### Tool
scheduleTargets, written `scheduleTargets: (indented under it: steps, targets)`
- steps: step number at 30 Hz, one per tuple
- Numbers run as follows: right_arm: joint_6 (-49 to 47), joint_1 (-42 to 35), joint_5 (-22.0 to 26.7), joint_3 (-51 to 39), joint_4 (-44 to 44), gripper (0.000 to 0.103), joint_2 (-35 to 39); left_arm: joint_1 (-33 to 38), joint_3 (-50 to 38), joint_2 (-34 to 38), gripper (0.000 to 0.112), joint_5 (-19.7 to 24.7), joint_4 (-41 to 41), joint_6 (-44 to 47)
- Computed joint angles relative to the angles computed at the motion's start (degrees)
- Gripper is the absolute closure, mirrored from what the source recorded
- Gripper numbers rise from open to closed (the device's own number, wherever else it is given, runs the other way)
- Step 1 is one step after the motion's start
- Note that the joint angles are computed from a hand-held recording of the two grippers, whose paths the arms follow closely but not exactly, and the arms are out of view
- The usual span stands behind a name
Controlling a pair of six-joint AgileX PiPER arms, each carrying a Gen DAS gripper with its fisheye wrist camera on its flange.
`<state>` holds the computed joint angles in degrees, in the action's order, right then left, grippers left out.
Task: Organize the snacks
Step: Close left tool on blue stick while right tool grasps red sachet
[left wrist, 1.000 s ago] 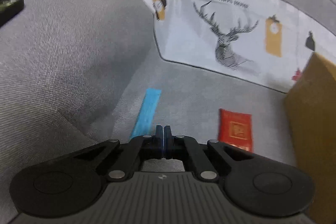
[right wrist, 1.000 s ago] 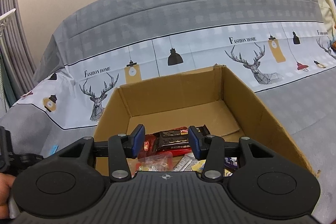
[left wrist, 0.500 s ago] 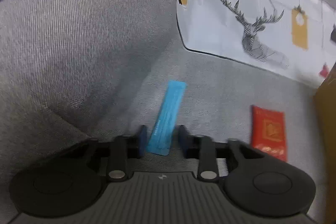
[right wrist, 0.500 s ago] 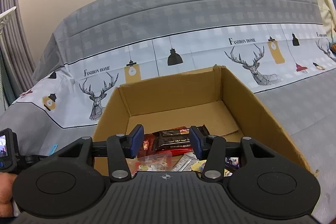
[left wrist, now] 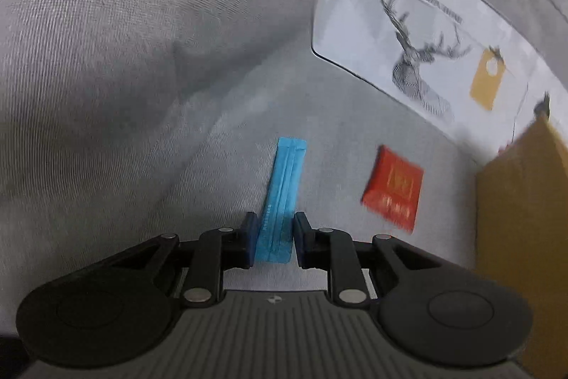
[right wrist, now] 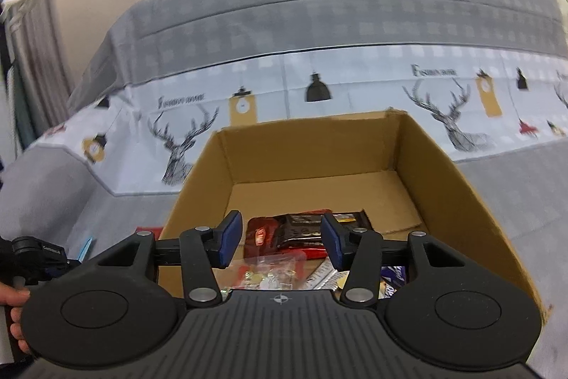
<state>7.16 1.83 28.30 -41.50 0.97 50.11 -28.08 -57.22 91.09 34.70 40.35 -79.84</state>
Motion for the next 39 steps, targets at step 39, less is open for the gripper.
scheduleTargets:
  steps: [39]
  targets:
    - [20.79,28.98,16.42,-47.77,-14.03,0.058,60.88,-1.11,4.88,-1.37,0.094,-2.61,12.0,-12.19]
